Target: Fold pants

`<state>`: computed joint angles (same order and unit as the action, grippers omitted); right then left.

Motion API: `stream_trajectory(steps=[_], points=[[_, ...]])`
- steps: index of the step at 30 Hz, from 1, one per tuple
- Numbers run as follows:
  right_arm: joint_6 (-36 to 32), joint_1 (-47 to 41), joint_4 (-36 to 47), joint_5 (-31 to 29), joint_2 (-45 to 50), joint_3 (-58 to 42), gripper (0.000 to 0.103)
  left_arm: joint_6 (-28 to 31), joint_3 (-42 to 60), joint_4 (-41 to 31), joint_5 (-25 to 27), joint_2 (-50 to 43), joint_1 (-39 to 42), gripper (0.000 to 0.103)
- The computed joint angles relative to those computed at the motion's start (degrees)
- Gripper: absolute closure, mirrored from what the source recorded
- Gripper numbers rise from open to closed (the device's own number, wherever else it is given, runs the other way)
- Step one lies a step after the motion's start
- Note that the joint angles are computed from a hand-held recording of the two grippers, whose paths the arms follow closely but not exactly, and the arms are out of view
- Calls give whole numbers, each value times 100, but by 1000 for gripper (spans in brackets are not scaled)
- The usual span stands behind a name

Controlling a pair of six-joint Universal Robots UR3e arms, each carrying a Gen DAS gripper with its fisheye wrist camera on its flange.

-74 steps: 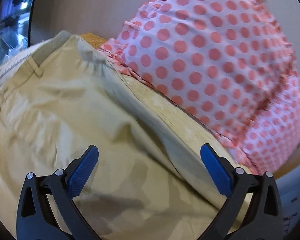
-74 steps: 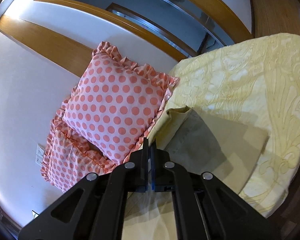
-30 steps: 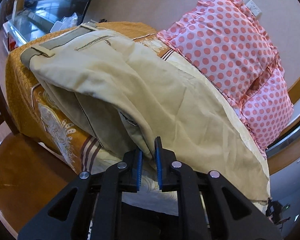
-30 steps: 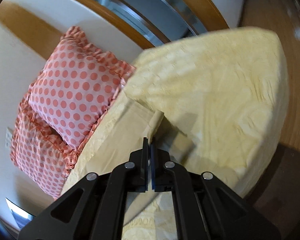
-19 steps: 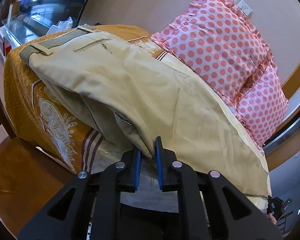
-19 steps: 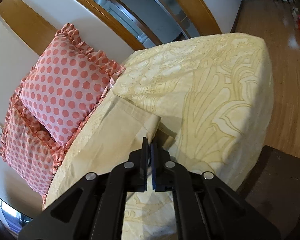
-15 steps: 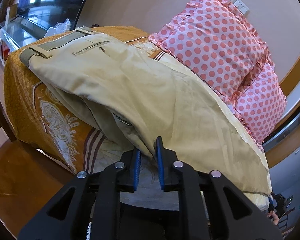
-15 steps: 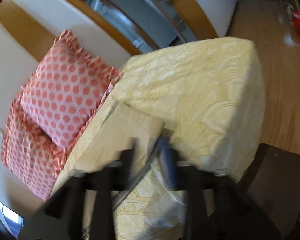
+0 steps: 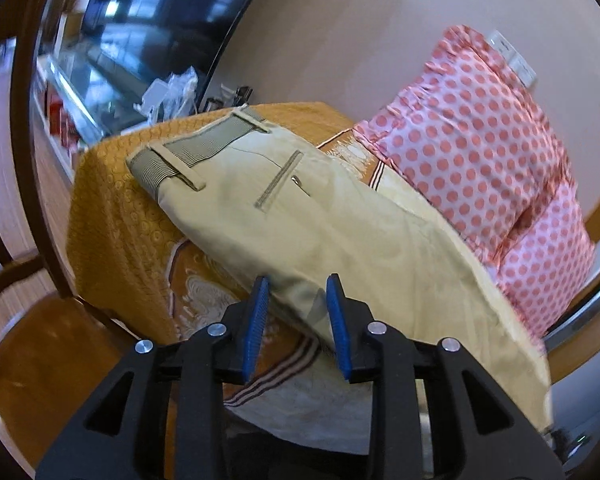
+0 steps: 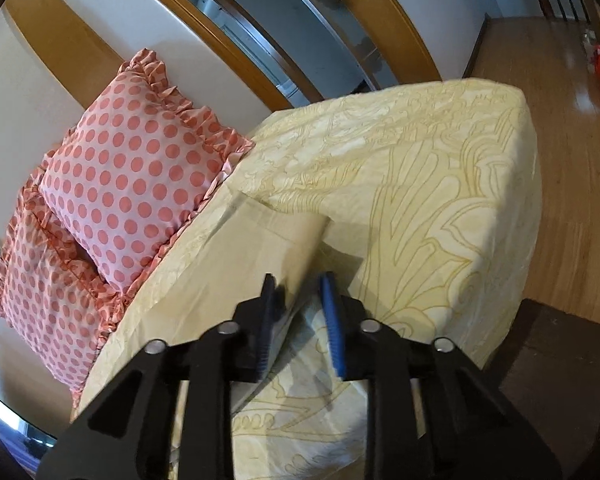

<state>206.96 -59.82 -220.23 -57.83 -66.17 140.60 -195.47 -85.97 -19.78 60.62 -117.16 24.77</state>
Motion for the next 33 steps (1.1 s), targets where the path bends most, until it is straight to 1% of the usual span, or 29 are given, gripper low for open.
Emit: stream_trajectory(steps=[3, 4, 7, 8, 9, 10, 12, 13, 14, 15, 16, 17, 19, 21, 24, 27, 28, 29, 30, 32, 33], points=[[-31, 45, -26, -48, 63, -81, 82, -97, 404, -176, 135, -278, 1, 73], [-45, 57, -9, -63, 51, -75, 84, -130, 525, -161, 241, -371, -15, 73], [-110, 133, -84, -179, 134, -171, 89, -162, 711, -60, 933, -502, -152, 74], [-43, 126, -152, -180, 131, -136, 92, -145, 690, -130, 994, -476, -138, 74], [5, 106, -272, -153, 120, -74, 98, -146, 595, -104, 977, -416, -115, 74], [23, 108, -352, -143, 75, -18, 98, -153, 424, -13, 1075, -299, -120, 74], [52, 221, -422, -142, -190, 23, 99, -61, 84, 227, 1502, -6, -232, 73], [44, 323, -365, -104, -342, -37, 99, 1, -63, 393, 1676, 121, -295, 70], [18, 536, -219, -118, -539, -197, 99, 89, -234, 643, 1900, 275, -406, 62], [16, 786, -86, -132, -684, -406, 99, 133, -329, 831, 2019, 364, -492, 36], [25, 1069, 42, -102, -770, -678, 99, 166, -428, 1058, 2115, 437, -573, 15], [28, 1331, 165, -119, -811, -925, 99, 245, -575, 1484, 2244, 499, -724, 15], [8, 1997, 472, -84, -750, -1628, 99, 497, -527, 1621, 2268, 512, -943, 15], [-107, 2591, 766, -182, -576, -2238, 99, 696, -331, 1523, 2177, 438, -1138, 15], [-324, 3416, 1432, -85, -54, -3303, 99, 840, 65, 1271, 1826, 162, -1330, 15], [-319, 4195, 2094, 284, 738, -4553, 99, 720, 585, 868, 1793, -212, -1484, 15], [-335, 4452, 2318, 430, 1014, -4965, 99, 663, 635, 804, 1693, -261, -1479, 15], [-499, 4784, 2723, 593, 1351, -5489, 99, 635, 621, 786, 1615, -272, -1475, 15], [-834, 5157, 3363, 710, 1695, -6061, 99, 633, 542, 815, 1626, -243, -1477, 15], [-1345, 5739, 4444, 733, 2290, -6953, 100, 616, 397, 863, 1725, -185, -1469, 15], [-1437, 5864, 4682, 734, 2491, -7243, 100, 573, 255, 895, 1742, -121, -1389, 15]])
